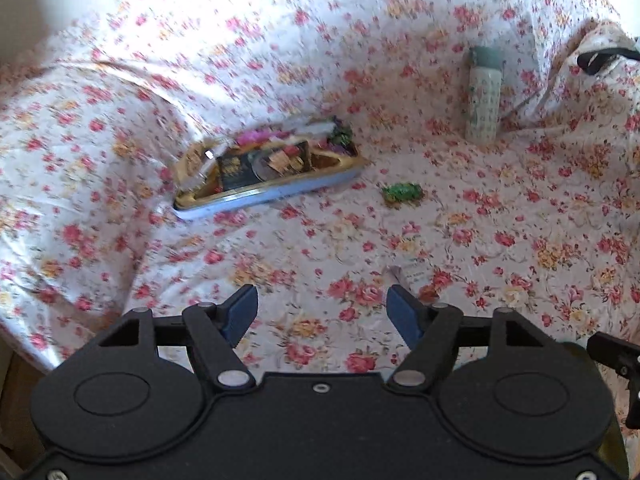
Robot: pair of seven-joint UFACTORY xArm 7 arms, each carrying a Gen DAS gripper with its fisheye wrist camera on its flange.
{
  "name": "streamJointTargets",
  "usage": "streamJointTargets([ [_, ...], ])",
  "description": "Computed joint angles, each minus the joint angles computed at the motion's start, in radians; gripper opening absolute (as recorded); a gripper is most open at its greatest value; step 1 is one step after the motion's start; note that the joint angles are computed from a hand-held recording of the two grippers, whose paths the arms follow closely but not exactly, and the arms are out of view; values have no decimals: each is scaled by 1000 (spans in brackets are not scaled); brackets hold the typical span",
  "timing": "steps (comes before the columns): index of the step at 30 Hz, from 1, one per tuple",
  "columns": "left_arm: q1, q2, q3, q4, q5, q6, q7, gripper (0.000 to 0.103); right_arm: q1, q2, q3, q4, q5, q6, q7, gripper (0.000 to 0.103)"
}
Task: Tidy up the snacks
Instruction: 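Withdraw both open tools from the tray toward the remaining snacks, then close left tool on the white hawthorn packet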
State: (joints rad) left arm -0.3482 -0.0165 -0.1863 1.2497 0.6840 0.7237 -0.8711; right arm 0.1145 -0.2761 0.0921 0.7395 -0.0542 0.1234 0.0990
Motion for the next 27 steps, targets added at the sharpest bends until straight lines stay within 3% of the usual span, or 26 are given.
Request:
streamJointTargets([
  [5, -8, 74, 14, 41, -79, -10, 57, 74, -142, 43, 115, -1, -117, -101, 155, 103],
  [9, -26, 126, 29, 78, -120, -13, 104, 74, -361, 73, 289, 18, -288, -142, 380, 103],
  [10, -30, 141, 33, 89, -129, -15, 117, 74, -372, 85, 293, 26, -308, -145, 404, 103],
  [14, -46, 195, 52, 138, -168, -26, 157, 73, -163, 143, 98, 60, -179, -120, 289, 103],
  [18, -57, 256, 66, 194, -223, -35, 200, 73, -10, 190, -29, 104, 19, -72, 120, 103],
  [21, -74, 311, 80, 251, -245, -23, 230, 73, 10, 226, -45, 137, 88, -50, 59, 102],
  [27, -106, 420, 112, 370, -278, 13, 264, 72, -9, 271, -36, 169, -2, -52, 94, 98],
])
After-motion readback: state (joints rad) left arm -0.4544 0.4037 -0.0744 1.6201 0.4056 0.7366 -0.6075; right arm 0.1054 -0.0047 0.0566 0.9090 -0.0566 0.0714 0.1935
